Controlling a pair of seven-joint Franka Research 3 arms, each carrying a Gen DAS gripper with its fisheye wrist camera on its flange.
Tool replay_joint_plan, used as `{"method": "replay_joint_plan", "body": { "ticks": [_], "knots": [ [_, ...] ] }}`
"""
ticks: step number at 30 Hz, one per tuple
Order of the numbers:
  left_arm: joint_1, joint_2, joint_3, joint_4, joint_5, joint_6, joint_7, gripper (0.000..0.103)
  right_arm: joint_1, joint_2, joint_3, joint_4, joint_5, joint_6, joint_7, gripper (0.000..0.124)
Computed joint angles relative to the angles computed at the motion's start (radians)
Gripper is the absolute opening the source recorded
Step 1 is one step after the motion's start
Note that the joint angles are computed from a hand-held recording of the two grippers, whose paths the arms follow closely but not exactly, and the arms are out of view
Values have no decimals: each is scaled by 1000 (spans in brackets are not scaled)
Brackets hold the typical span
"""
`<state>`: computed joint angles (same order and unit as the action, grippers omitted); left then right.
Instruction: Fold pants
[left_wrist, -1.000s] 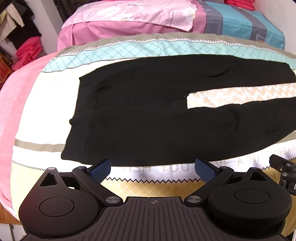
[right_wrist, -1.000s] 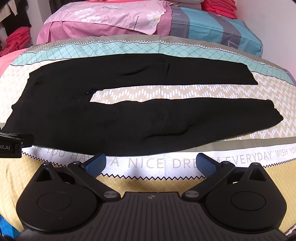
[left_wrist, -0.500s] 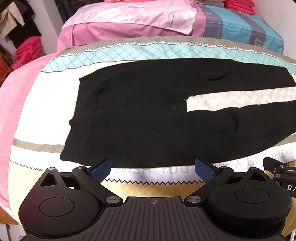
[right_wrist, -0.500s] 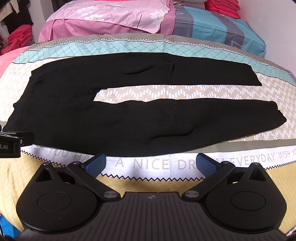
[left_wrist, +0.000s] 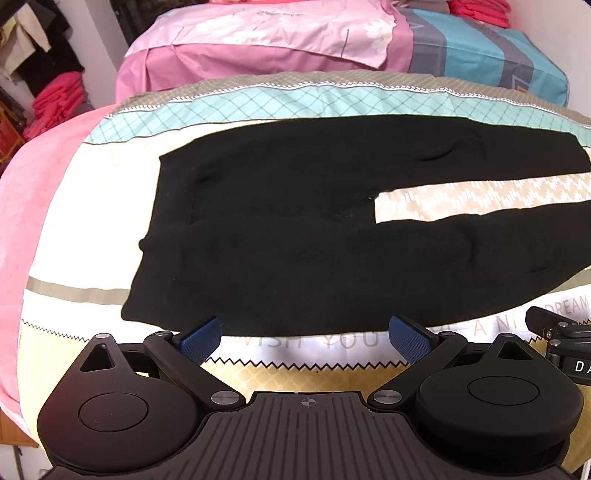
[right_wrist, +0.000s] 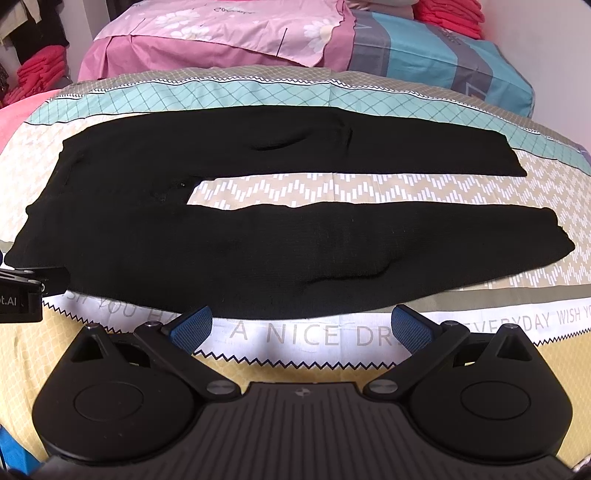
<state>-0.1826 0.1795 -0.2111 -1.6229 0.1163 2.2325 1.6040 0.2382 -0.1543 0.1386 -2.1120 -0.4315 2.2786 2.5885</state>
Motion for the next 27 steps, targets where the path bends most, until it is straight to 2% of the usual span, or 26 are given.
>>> {"method": "replay_joint_plan", "body": {
  "ticks": [27],
  "knots": [
    [-60,102,-9,102,102,-87,-57,103,-52,-3,-40,-55,82,72,-81,103]
  ]
}}
